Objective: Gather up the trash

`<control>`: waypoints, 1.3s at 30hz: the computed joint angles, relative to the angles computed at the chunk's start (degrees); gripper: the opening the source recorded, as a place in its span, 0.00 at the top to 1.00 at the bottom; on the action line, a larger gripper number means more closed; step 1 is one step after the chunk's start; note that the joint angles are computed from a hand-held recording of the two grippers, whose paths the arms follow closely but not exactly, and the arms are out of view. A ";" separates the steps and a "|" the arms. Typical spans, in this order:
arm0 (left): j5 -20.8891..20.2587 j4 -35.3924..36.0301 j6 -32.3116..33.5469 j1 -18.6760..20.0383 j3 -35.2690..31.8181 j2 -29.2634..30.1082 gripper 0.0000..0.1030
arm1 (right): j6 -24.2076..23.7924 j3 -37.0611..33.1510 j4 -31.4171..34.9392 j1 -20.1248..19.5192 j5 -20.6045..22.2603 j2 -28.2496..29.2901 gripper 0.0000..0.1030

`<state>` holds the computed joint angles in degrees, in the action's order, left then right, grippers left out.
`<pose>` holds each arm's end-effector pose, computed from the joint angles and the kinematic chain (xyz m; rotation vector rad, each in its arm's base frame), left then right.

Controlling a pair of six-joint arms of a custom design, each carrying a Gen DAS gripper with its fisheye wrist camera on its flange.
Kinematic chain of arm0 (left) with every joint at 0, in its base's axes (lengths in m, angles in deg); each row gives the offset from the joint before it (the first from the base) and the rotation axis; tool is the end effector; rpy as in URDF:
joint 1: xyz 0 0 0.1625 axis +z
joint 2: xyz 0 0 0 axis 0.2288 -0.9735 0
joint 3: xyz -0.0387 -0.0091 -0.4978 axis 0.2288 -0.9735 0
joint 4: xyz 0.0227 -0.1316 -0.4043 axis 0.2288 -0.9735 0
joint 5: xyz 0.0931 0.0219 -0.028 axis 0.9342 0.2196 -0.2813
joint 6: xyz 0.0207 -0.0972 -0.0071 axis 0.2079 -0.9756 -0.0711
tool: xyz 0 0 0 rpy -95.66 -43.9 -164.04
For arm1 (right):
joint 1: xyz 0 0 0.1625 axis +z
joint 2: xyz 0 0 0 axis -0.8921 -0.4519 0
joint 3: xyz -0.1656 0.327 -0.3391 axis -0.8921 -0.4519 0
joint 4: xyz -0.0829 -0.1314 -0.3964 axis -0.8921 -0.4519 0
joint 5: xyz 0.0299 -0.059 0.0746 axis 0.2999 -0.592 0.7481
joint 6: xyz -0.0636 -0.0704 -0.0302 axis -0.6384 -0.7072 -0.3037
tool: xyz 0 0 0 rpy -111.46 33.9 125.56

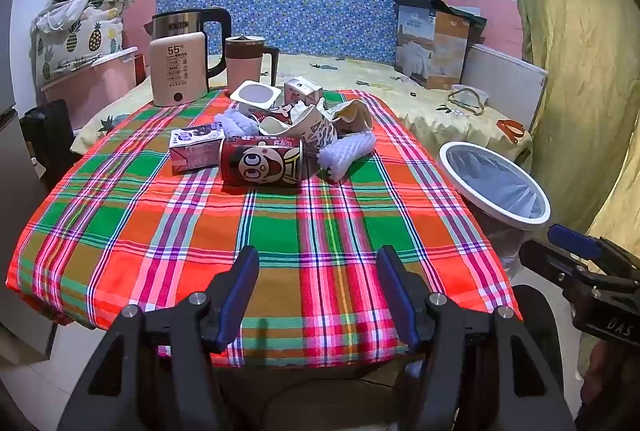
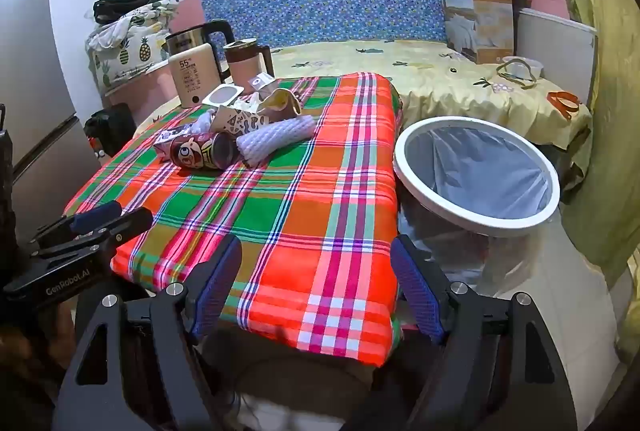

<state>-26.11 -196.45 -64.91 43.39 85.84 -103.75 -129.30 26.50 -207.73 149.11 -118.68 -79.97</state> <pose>-0.1955 -0.7070 -0.0092 -0.0828 2.0131 -1.2651 0.0738 -0.8137 0.1346 1.1813 -2.4902 0.6876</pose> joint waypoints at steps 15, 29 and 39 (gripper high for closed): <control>0.47 0.54 0.10 0.21 -0.75 0.52 0.39 | 0.13 -0.02 0.29 0.10 -0.64 -0.06 0.25; 0.56 0.94 -0.21 -0.15 -0.38 0.14 0.39 | 0.11 -0.23 0.58 0.03 -0.46 -0.06 0.25; 0.49 1.38 -0.26 -0.09 -0.51 0.12 0.39 | 0.13 -0.59 0.78 0.15 -0.94 0.26 0.25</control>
<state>-25.62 -195.07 -65.17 43.30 85.32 -103.63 -129.17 25.91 -206.95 149.26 -119.62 -79.71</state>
